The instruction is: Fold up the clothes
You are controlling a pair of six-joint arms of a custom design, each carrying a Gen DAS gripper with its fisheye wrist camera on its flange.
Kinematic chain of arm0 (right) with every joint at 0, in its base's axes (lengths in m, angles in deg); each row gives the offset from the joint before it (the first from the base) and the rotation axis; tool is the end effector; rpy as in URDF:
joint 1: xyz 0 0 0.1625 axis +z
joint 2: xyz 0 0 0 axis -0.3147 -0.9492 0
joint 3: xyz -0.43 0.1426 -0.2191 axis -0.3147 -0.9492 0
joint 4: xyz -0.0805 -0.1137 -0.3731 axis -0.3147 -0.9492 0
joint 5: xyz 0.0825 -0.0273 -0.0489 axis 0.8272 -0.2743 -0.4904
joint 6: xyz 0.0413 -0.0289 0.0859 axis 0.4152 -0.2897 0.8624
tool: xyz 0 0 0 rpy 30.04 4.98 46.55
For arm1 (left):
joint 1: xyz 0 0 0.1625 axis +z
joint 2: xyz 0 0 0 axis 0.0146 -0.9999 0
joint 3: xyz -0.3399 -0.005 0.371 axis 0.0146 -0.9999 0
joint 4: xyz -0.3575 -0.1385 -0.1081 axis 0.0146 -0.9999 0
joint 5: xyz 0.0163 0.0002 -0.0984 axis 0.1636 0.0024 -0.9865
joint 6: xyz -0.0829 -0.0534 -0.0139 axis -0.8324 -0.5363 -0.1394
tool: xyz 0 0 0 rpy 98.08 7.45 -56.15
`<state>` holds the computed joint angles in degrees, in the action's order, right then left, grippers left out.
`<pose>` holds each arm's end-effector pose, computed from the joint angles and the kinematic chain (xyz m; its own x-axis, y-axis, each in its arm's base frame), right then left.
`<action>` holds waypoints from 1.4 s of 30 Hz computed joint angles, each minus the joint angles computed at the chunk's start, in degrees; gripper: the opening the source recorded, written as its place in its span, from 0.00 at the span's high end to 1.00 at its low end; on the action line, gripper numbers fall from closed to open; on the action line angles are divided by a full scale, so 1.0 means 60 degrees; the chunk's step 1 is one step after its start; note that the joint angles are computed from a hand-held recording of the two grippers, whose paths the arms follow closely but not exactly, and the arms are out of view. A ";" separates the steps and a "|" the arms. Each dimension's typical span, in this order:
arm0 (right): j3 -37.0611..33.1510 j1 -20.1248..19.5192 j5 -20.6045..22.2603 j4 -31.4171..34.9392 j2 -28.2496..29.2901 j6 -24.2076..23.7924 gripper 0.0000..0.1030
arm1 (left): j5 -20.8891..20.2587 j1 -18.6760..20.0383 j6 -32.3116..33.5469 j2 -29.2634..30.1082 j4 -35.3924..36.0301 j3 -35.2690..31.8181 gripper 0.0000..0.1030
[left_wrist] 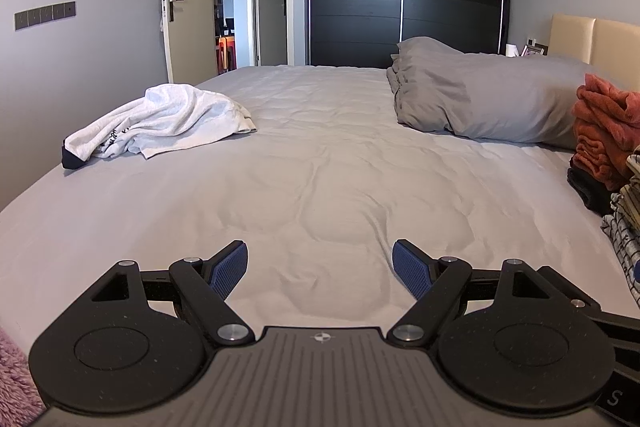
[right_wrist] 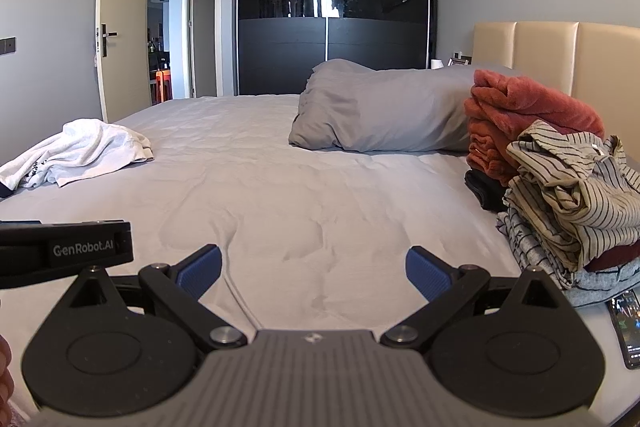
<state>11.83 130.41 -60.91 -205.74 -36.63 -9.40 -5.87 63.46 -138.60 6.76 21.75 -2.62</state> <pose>0.3374 -0.6884 0.0229 -0.6765 0.3234 0.6616 -0.5296 0.4106 -0.7422 -0.1457 -0.7498 0.2300 -0.6933 0.1614 -0.7023 0.6692 0.5059 -0.5443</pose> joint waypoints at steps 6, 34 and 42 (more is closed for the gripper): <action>-0.0007 -0.0021 0.0146 -0.0089 0.0003 -0.0226 0.03 | 0.0031 0.0022 0.0155 -0.0019 -0.0087 -0.0017 0.23; -0.0379 0.0029 0.0490 0.0137 0.0272 -0.0556 0.03 | -0.0177 0.0218 -0.0308 0.0093 0.0894 -0.0640 0.23; -0.0521 0.0134 0.0424 0.0013 0.0409 -0.0927 0.03 | -0.0088 0.0271 -0.0203 0.0007 0.0990 -0.0565 0.23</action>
<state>8.71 131.21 -58.36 -205.66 -34.18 -14.97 -6.41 65.08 -139.82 6.81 27.69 -6.01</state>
